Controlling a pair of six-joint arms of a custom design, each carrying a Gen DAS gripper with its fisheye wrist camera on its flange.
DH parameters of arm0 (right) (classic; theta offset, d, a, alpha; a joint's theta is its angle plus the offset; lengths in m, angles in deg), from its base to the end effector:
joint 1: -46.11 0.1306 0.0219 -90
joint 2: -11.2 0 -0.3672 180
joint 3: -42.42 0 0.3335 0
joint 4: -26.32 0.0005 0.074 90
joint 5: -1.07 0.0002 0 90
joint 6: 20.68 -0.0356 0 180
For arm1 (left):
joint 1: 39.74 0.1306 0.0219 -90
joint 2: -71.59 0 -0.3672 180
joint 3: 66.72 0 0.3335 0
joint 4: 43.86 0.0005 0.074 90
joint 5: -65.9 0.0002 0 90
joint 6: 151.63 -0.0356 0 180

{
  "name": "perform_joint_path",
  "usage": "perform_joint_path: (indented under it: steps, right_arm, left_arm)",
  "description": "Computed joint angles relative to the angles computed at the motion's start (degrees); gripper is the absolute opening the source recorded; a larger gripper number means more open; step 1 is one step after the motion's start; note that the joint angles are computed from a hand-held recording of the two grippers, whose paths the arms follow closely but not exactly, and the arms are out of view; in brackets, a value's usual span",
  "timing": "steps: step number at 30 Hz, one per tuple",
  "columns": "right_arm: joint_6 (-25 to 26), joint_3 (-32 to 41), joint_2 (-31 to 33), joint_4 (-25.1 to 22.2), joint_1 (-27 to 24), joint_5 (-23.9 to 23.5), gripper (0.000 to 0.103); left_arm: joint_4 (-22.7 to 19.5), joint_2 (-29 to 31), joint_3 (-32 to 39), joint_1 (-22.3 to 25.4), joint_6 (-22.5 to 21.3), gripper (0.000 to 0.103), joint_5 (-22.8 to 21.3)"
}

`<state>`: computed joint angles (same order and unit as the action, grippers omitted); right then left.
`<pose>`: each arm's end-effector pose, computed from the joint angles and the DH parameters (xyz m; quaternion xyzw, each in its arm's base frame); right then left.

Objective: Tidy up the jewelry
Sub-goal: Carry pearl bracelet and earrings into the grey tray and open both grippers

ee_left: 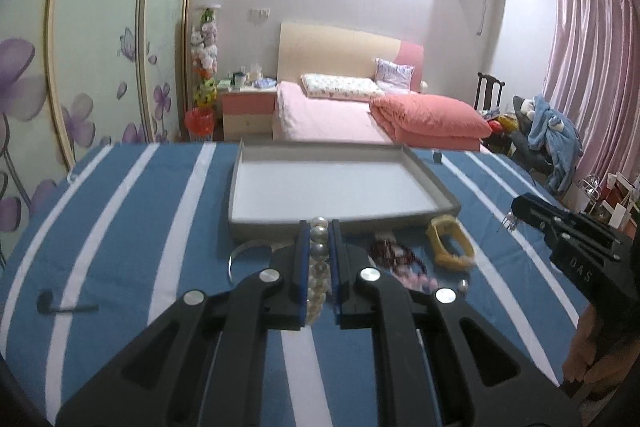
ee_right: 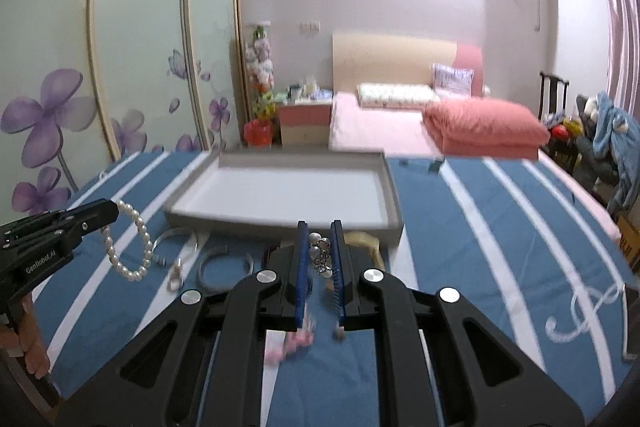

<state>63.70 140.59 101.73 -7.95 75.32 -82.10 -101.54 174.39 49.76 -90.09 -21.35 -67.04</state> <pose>0.3981 0.2172 0.4929 -0.1430 0.8379 0.1086 0.5155 0.3368 -0.3692 0.4979 -0.0673 0.8659 -0.0216 0.4952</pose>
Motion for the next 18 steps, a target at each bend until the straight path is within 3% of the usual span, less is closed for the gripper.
perform_joint_path:
  steps: [4,8,12,18]
  right_arm:
    - [0.86,4.75,3.38,2.91,-0.8,-0.62,0.012]
    - [2.09,10.28,7.52,4.66,-1.22,-0.82,0.012]
    - [2.13,14.73,11.69,4.83,-1.95,-1.84,0.012]
    - [0.21,22.78,19.38,1.31,-3.0,-4.0,0.012]
  left_arm:
    - [3.1,1.67,3.63,1.88,-6.15,0.01,-1.14]
    - [5.88,4.46,8.29,4.87,-10.92,0.01,0.43]
    - [6.39,7.58,12.56,7.9,-12.2,0.01,3.33]
    - [5.73,13.1,18.78,12.23,-13.39,0.01,6.8]
